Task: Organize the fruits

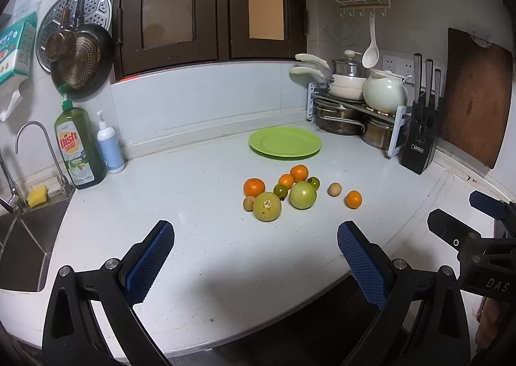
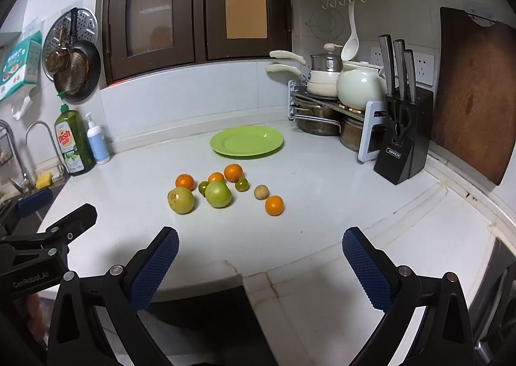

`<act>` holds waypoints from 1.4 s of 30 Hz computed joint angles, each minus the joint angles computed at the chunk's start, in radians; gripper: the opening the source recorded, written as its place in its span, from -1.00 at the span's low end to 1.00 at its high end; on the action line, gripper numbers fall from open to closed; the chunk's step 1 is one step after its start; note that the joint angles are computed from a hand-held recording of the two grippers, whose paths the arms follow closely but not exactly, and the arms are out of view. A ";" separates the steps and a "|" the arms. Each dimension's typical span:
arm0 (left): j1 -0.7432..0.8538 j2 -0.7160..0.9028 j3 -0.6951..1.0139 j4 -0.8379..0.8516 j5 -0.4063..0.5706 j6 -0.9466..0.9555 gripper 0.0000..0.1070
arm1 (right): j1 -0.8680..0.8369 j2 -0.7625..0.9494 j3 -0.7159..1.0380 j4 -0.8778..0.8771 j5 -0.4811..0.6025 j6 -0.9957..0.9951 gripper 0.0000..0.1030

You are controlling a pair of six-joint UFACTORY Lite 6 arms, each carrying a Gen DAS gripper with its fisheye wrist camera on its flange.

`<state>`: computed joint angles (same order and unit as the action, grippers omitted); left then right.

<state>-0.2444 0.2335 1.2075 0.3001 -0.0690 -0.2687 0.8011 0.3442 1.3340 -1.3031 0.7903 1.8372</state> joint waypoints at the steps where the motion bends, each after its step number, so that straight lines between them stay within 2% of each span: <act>1: -0.002 0.000 -0.001 -0.063 -0.001 0.063 0.93 | 0.000 -0.002 -0.002 -0.001 0.000 0.000 0.99; 2: -0.003 -0.002 -0.002 -0.084 -0.002 0.085 0.93 | -0.002 -0.004 -0.001 0.000 -0.001 -0.004 0.99; 5: -0.002 -0.003 -0.003 0.019 -0.005 -0.018 0.93 | -0.003 -0.011 -0.007 -0.003 -0.004 -0.004 0.99; 8: -0.003 -0.004 -0.005 0.034 -0.006 -0.032 0.93 | -0.003 -0.013 -0.008 -0.005 -0.003 -0.001 0.99; 27: -0.022 -0.013 -0.013 -0.202 -0.016 0.194 0.93 | -0.001 -0.032 -0.029 -0.016 -0.001 0.010 0.99; 42: -0.029 0.001 0.014 -0.137 0.001 0.126 0.93 | -0.007 -0.036 -0.030 -0.012 -0.006 0.004 0.99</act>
